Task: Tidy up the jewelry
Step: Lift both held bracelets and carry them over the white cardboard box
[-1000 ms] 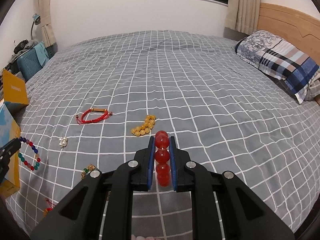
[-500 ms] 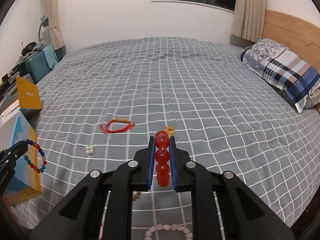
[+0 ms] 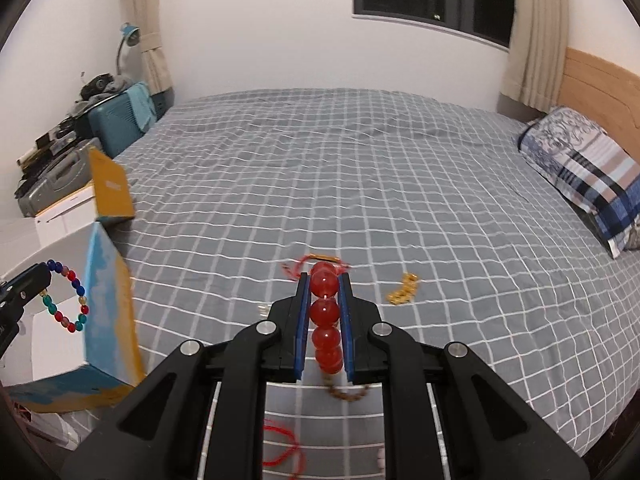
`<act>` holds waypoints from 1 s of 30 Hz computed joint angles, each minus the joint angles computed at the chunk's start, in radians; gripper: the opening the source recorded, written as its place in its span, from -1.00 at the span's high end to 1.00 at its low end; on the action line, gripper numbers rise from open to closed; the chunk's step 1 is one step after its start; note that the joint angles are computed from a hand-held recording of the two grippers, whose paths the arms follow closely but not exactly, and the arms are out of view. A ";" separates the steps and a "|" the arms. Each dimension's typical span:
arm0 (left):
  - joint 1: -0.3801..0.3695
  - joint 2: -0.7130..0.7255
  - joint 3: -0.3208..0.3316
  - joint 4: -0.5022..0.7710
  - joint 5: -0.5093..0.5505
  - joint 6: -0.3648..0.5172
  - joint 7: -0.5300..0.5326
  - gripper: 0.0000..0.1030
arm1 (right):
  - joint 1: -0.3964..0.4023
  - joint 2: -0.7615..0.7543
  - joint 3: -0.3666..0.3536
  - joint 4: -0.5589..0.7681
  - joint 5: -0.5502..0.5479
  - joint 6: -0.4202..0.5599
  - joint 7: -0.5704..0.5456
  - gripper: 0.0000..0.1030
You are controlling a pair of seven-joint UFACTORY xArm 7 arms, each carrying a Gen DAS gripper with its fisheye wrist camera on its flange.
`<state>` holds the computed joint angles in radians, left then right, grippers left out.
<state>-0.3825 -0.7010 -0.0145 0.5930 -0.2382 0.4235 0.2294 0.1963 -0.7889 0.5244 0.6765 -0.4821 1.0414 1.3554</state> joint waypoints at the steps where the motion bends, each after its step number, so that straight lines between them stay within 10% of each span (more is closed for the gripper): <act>1: 0.007 -0.005 0.010 0.004 0.005 0.009 0.006 0.82 | -0.009 0.027 0.014 0.028 -0.007 -0.005 0.002 0.75; 19: 0.220 0.000 0.165 0.017 0.031 0.074 0.165 0.82 | -0.014 0.644 0.228 0.529 -0.407 0.012 0.174 0.75; 30: 0.335 0.114 0.218 0.058 -0.001 0.110 0.256 0.82 | 0.175 0.987 0.164 0.772 -0.567 0.062 0.181 0.75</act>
<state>-0.0473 -0.5873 0.2034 0.6513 -0.2394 0.5336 0.4857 0.3713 0.1979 0.6888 1.4482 -1.0488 1.1033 1.5363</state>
